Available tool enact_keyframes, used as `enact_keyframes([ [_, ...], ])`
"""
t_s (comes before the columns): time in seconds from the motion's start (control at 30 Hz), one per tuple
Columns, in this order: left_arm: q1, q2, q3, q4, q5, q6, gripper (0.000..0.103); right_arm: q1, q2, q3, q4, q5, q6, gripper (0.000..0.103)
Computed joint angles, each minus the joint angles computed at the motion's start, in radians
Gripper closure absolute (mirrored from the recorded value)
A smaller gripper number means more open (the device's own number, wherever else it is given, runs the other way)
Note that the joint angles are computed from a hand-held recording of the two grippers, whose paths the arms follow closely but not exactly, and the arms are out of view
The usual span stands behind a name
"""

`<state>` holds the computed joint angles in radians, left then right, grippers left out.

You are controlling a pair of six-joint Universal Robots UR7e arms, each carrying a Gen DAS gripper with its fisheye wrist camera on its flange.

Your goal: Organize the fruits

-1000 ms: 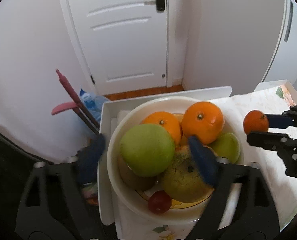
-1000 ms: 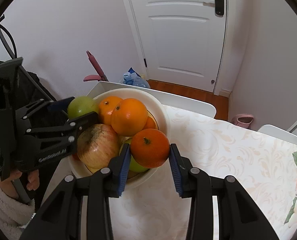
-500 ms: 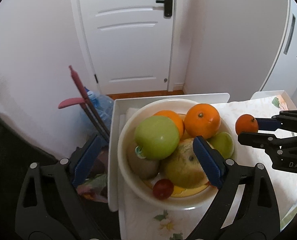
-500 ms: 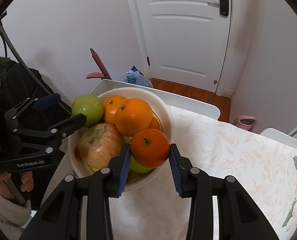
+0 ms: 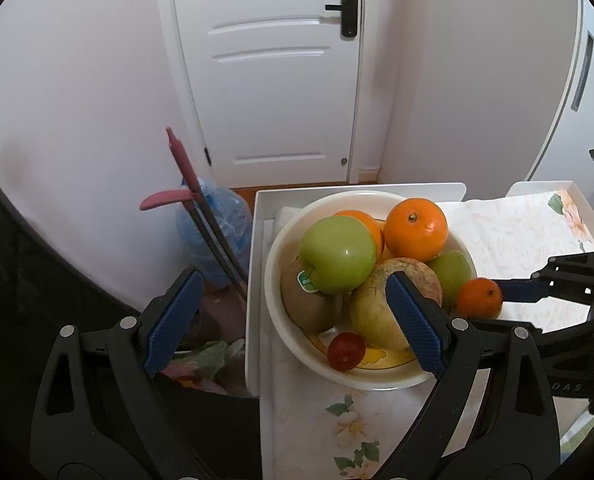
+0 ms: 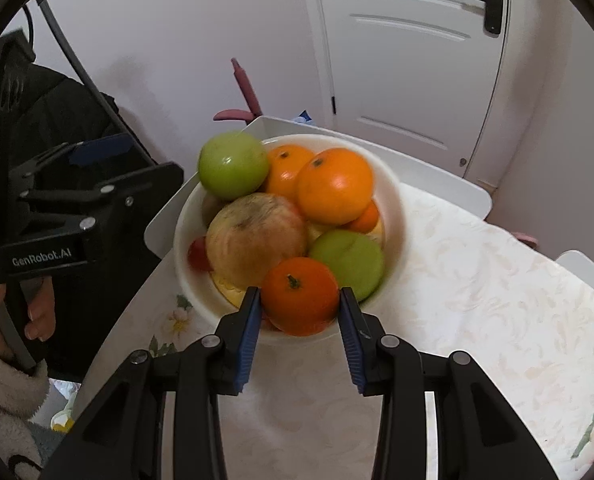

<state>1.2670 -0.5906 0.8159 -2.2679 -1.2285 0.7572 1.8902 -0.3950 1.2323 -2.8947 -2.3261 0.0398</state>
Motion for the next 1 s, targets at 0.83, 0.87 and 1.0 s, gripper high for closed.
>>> enact_keyframes([
  [0.83, -0.034, -0.11, 0.164, -0.073, -0.025, 0.017, 0.005, 0.042, -0.035, 0.109, -0.198, -0.095, -0.013, 0.044],
  [0.87, -0.042, -0.13, 0.193, -0.089, -0.025, 0.012, 0.005, 0.05, -0.048, 0.125, -0.21, -0.106, -0.015, 0.044],
  [1.0, -0.072, -0.205, 0.299, -0.137, -0.026, -0.021, 0.005, 0.078, -0.094, 0.183, -0.25, -0.144, -0.012, 0.044],
])
